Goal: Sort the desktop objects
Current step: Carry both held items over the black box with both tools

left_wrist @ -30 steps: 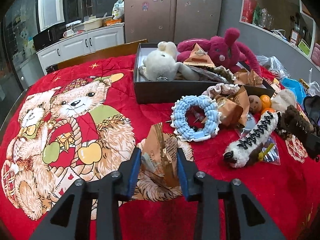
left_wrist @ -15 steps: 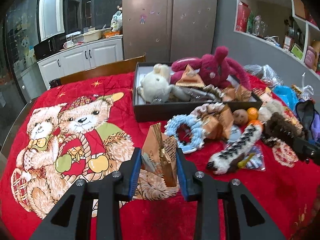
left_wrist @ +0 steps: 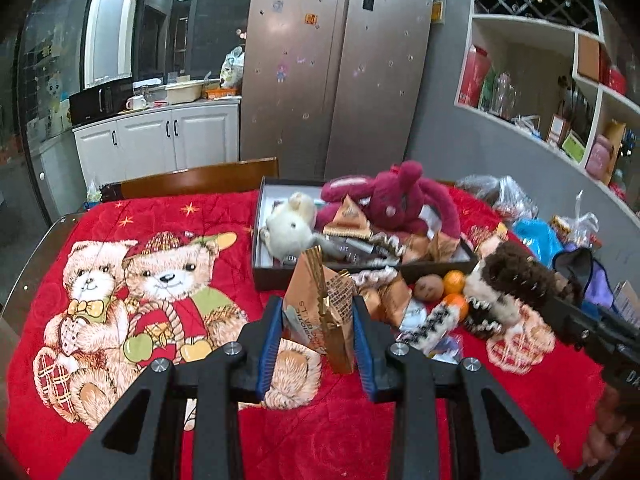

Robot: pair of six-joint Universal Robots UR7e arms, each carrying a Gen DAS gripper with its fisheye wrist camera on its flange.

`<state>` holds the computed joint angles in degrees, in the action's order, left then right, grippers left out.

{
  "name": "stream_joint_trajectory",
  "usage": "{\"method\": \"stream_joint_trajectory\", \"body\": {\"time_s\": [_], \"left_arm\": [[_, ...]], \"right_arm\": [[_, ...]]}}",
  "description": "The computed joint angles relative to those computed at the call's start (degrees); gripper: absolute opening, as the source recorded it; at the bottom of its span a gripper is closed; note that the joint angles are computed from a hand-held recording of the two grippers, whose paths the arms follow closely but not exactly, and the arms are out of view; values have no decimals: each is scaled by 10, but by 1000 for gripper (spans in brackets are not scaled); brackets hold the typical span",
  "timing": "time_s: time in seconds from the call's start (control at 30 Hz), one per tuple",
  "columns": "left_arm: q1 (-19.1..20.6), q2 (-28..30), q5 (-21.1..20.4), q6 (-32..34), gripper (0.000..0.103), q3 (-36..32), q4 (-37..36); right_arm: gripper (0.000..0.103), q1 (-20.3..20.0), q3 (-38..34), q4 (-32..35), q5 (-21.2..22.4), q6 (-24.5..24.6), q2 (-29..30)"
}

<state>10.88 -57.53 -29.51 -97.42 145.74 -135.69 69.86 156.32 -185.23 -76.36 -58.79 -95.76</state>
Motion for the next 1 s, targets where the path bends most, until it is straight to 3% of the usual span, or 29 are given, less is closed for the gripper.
{"method": "stream_joint_trajectory", "body": {"time_s": [0.23,0.3,0.6,0.7,1.0], "left_arm": [[36,19,30,107,34,-23,-87],[58,35,37,161,34,-33,-142],[159,126,37,378,34,-99,-361],[178,150,34,419,34,-119,-405],[214,213,49,508,34,-200,-437]], "right_arm": [[50,64,-59,13,-48,74,49],[50,73,-77,12,-53,86,68],[50,111,-168,-36,-100,118,185],[50,120,-201,-44,-116,117,219],[50,127,-283,-31,-137,136,299]]}}
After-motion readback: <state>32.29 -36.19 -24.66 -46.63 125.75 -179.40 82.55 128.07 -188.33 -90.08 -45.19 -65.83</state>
